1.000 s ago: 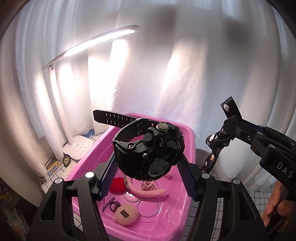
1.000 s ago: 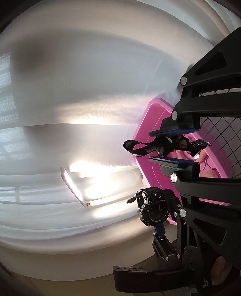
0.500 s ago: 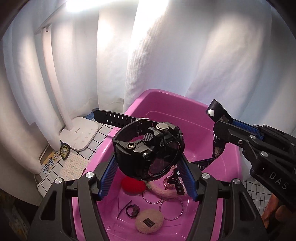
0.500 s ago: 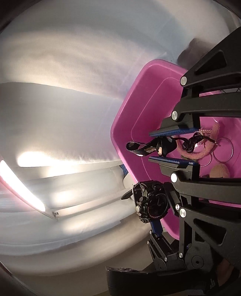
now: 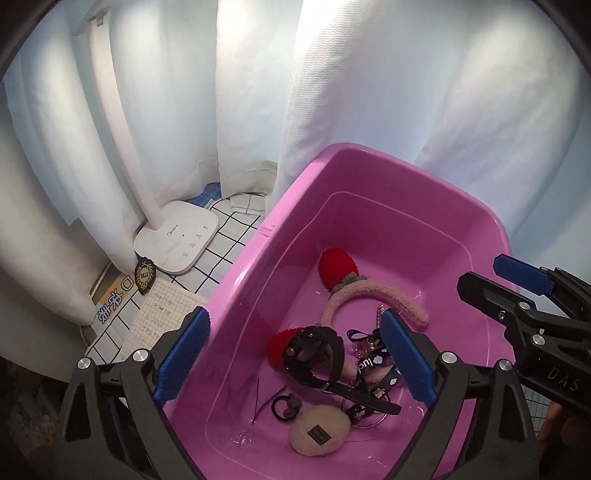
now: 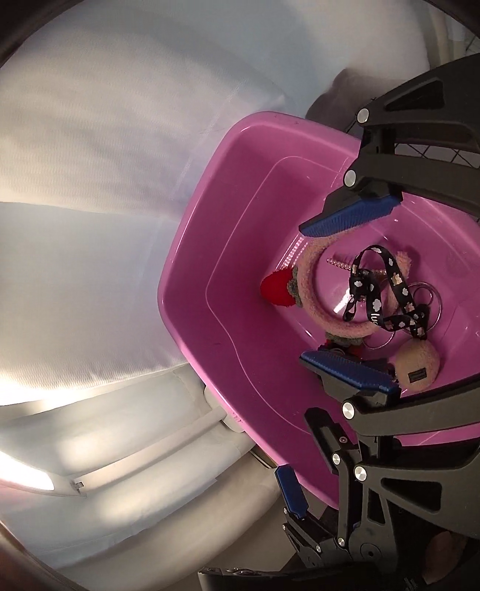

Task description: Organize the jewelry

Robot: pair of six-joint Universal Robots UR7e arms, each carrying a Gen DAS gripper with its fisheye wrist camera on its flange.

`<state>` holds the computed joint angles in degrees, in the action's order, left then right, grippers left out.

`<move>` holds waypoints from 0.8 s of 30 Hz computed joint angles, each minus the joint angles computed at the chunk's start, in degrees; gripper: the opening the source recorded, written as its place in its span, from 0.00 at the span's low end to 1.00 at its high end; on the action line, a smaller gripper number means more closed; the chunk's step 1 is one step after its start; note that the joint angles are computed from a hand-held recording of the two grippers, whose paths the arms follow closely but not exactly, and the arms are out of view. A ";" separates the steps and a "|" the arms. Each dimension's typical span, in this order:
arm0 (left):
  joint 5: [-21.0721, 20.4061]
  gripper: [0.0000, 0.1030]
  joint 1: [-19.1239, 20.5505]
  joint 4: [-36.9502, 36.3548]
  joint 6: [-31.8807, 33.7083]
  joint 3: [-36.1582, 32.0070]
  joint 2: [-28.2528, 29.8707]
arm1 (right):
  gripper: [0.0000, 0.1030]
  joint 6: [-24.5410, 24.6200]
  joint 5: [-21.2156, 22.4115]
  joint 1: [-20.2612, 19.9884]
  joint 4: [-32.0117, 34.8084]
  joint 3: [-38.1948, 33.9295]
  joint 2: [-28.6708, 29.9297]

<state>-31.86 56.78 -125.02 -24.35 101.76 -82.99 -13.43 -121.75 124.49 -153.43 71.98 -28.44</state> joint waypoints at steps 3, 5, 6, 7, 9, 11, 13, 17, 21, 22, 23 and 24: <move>0.45 0.93 -0.23 0.78 0.05 -0.10 -0.01 | 0.60 0.30 0.17 0.00 -0.39 0.51 -0.39; 0.74 0.93 -0.55 0.93 0.08 0.32 -0.18 | 0.60 0.48 0.61 -0.06 -0.58 1.13 -0.83; 0.95 0.94 -0.74 1.16 -0.02 0.52 -0.27 | 0.64 0.62 0.74 -0.08 -0.55 1.37 -1.02; 1.28 0.94 -0.90 1.55 -0.17 0.64 -0.25 | 0.65 0.73 0.93 -0.10 -0.58 1.57 -1.19; 2.21 0.94 -1.32 2.67 -0.81 0.88 -0.31 | 0.66 1.06 1.24 -0.07 -0.69 2.15 -1.64; 3.06 0.94 -1.62 3.62 -1.52 1.06 -0.43 | 0.66 1.30 1.26 0.05 -0.78 2.54 -1.94; 3.52 0.94 -1.85 4.20 -2.17 1.10 -0.59 | 0.66 1.41 1.39 0.15 -1.00 2.98 -2.26; 4.31 0.94 -2.32 4.65 -2.88 1.18 -0.81 | 0.66 1.05 1.26 0.39 -1.77 3.85 -2.89; 4.99 0.94 -3.08 5.07 -3.26 1.42 -1.17 | 0.66 0.96 1.39 0.52 -2.83 5.02 -3.74; 5.09 0.94 -3.27 5.04 -3.28 1.52 -1.27 | 0.67 0.91 1.33 0.57 -3.07 5.36 -3.95; 5.27 0.94 -3.46 4.97 -3.33 1.67 -1.36 | 0.67 0.87 1.32 0.62 -3.28 5.70 -4.20; 5.47 0.94 -3.66 5.07 -3.44 1.79 -1.45 | 0.67 0.87 1.37 0.66 -3.51 6.04 -4.44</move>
<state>-26.38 53.13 -119.94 -27.79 103.56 -84.43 -12.56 -120.39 125.15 -156.95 78.01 -32.88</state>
